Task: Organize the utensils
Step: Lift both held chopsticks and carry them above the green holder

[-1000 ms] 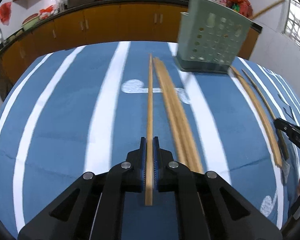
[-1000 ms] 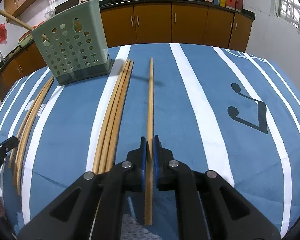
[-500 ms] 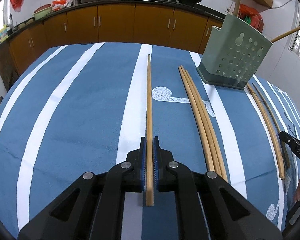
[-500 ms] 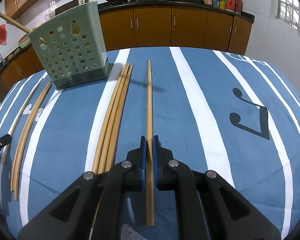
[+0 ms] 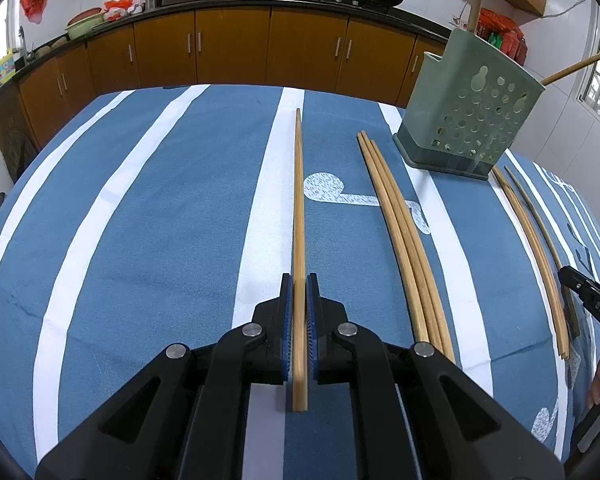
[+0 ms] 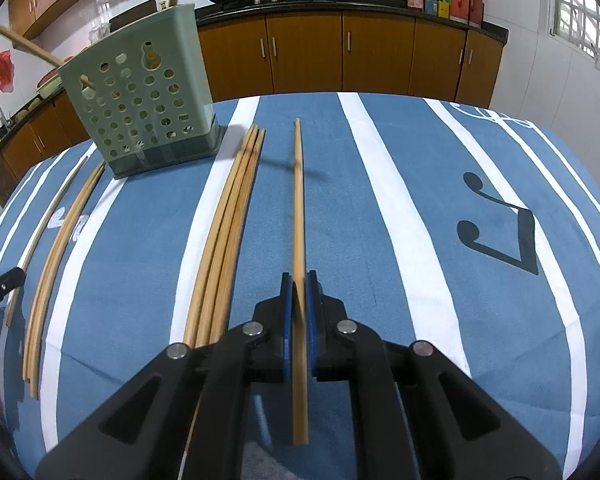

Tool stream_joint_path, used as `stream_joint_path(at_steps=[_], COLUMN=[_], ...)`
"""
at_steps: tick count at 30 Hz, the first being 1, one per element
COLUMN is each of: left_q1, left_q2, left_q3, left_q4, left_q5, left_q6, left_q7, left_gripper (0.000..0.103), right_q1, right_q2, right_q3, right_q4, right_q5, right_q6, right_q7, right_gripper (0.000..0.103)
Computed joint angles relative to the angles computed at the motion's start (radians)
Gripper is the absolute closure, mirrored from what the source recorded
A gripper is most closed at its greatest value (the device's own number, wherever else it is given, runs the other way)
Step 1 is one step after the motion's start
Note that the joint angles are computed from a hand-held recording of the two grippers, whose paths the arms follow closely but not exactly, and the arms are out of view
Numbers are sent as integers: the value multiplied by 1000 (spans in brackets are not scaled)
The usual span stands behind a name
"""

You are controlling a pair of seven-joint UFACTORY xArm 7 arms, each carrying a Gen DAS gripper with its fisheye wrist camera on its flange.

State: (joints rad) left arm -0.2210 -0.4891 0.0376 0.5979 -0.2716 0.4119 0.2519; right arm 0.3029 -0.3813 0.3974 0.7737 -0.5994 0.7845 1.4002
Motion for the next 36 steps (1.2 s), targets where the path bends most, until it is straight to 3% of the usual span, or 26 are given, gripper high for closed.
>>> stream_joint_path(at_steps=[16, 29, 36], left_q1=[16, -24, -53], left_q2=[-63, -161, -163], left_q3=[2, 76, 96], left_q4=[-12, 60, 109], left_q5=[38, -45, -78], left_q6=[48, 16, -27], left_q7=[0, 59, 75], left_gripper=[96, 96, 96], right_q1=[-11, -147, -204], right_q2=[-113, -279, -316], right_q3=[26, 115, 146], right_q4=[-18, 36, 48], right_q5=[8, -67, -56], right_q6=[28, 39, 27], right_q7=[-13, 4, -10], right_gripper=[95, 95, 96])
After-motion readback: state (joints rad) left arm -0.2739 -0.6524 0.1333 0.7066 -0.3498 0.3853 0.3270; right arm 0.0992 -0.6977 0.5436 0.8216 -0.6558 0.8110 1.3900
